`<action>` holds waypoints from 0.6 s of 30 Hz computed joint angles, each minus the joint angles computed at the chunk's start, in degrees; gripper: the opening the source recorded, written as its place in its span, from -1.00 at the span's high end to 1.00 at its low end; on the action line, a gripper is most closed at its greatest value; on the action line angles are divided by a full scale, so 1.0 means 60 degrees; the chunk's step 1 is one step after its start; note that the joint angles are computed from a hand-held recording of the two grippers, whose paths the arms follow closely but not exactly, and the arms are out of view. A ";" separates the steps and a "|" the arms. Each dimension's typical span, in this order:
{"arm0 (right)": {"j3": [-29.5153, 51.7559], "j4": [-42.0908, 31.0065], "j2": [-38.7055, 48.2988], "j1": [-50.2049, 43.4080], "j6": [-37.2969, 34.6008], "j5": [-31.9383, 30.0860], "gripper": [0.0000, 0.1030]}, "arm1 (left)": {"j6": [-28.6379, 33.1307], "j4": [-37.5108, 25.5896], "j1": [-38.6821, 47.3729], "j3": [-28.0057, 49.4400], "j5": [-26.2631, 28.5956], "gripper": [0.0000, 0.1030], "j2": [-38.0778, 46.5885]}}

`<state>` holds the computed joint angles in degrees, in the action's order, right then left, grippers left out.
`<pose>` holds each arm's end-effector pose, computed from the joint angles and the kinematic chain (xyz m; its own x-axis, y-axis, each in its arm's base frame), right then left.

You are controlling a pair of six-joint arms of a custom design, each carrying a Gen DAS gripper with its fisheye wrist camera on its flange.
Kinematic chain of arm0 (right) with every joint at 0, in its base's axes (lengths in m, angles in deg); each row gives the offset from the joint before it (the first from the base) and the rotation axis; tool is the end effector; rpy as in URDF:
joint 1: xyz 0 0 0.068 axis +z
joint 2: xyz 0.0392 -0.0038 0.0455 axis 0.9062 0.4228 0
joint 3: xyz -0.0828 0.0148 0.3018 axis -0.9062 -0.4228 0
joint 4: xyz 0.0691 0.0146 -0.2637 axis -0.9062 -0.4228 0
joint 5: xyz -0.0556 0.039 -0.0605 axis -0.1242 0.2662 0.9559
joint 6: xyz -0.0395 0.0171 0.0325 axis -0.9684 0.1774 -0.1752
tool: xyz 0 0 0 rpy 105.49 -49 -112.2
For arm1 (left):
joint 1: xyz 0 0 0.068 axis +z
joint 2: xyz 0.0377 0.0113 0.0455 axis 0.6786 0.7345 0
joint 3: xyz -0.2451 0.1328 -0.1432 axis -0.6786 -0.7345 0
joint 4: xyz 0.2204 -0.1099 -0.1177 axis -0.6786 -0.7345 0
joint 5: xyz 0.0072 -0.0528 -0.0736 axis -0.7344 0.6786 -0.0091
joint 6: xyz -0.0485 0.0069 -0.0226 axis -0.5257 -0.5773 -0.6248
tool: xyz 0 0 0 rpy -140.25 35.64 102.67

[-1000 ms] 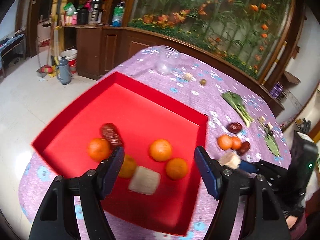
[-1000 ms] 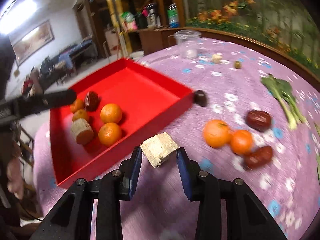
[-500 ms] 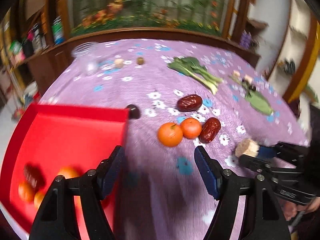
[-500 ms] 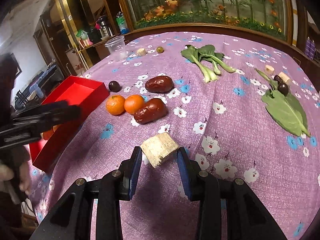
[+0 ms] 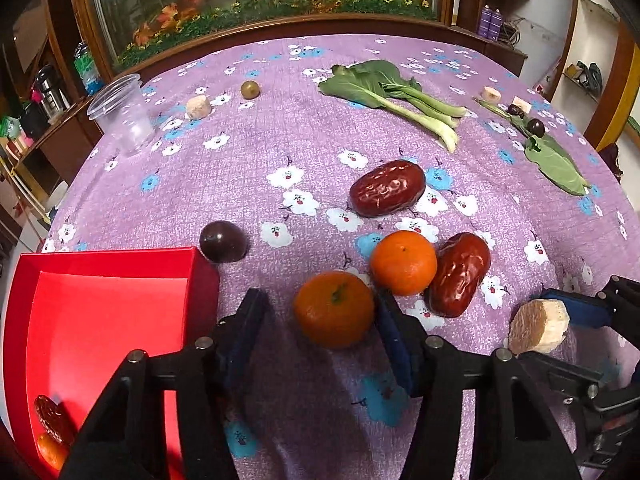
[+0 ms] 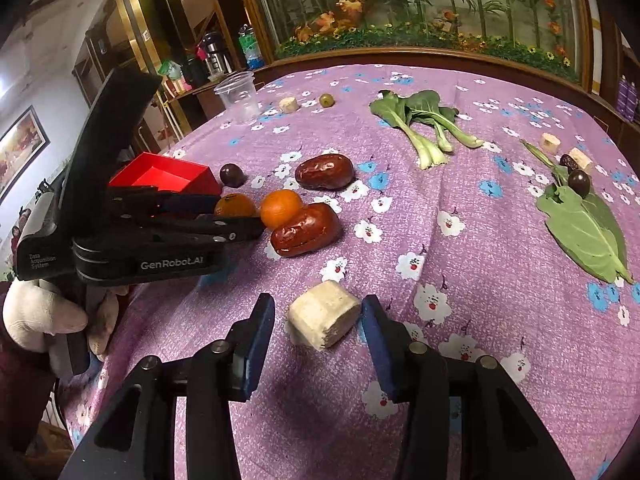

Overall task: Organize fruits
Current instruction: 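Grasp a beige square block with the right tool while the left tool grasps an orange, then carry the orange and block over the red tray and open both tools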

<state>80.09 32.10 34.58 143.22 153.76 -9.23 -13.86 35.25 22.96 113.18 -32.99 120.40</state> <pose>0.0974 0.3463 0.1168 -0.6453 0.3677 -0.6696 0.3196 0.9261 0.2006 0.2827 -0.1136 0.1778 -0.4303 0.7150 -0.5510 0.8438 0.5354 0.0357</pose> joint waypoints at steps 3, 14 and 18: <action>0.0039 0.0008 0.0072 -0.0092 -0.0062 -0.0196 0.22 | -0.0077 0.0006 -0.0051 -0.0071 0.0092 0.34 -0.0063; 0.0477 -0.0793 0.0049 0.0139 0.0735 -0.0069 0.23 | 0.0223 -0.1764 0.1876 0.0042 0.2186 0.34 -0.1065; 0.1177 -0.1435 0.0167 0.0234 0.0693 0.0179 0.23 | 0.0554 -0.2737 0.3289 0.0286 0.3215 0.34 -0.1532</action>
<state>87.15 23.48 35.59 144.63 157.92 -8.15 -10.54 18.83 42.69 114.89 -13.70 111.20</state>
